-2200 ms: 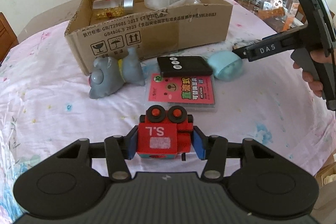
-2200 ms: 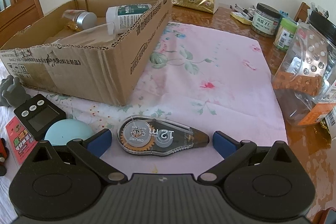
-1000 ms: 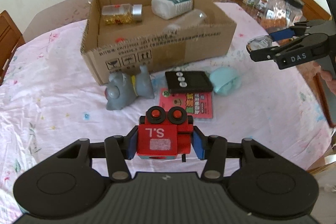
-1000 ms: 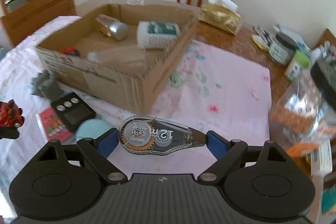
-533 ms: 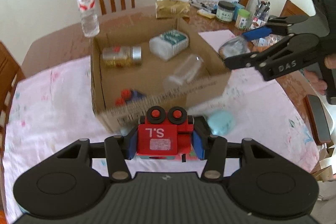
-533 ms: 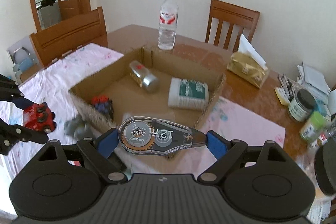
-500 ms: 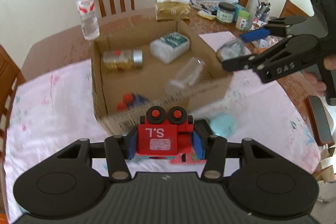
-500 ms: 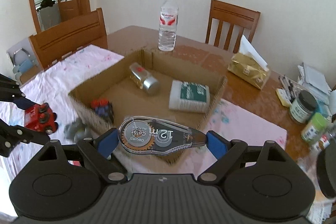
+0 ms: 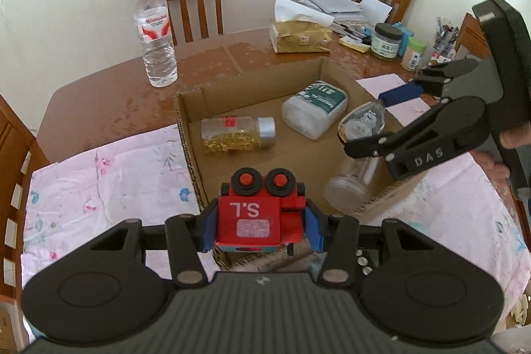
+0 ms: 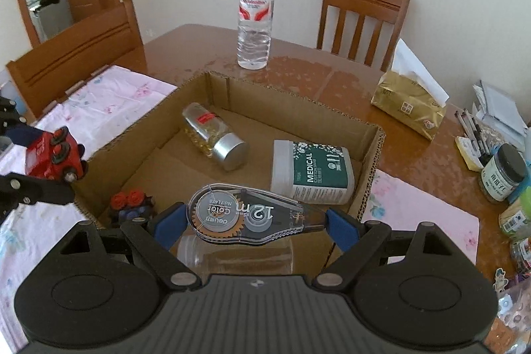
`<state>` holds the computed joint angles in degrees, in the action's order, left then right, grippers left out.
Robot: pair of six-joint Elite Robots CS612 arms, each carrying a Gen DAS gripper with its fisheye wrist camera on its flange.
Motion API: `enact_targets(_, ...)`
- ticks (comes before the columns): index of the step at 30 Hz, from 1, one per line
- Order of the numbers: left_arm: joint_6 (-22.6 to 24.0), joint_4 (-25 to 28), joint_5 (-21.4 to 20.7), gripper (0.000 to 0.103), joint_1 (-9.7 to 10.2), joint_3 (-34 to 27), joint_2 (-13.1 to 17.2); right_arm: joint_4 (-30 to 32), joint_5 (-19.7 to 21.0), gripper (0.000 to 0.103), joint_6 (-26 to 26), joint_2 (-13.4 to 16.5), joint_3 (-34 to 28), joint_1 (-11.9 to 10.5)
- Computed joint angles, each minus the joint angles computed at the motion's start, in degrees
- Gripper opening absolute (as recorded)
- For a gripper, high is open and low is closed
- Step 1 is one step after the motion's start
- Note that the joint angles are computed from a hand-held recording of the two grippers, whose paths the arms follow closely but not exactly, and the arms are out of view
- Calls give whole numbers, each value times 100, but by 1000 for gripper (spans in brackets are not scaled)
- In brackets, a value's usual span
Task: Organize rigid objects
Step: 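Carry the red train and tape roller over the box and release both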
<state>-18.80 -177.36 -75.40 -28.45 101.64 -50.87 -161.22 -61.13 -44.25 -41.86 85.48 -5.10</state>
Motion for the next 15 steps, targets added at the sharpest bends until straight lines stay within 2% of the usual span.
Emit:
enact_targets(2, 79, 18, -77, 50, 55, -65, 48, 75, -54, 93, 53, 32, -53, 29)
enact_targets(4, 182, 50, -167, 50, 112, -148, 111, 338, -90, 102, -10, 15, -97, 45)
enact_targets(5, 212, 58, -211, 50, 135, -185, 141, 320, -22, 103, 5, -4, -61, 31)
enact_targets(11, 388, 105, -439, 50, 264, -468, 341, -125, 31, 103, 457, -177, 279, -45)
enact_targets(15, 553, 152, -487, 50, 305, -680, 480, -603, -143, 103, 849, -319, 575, -99)
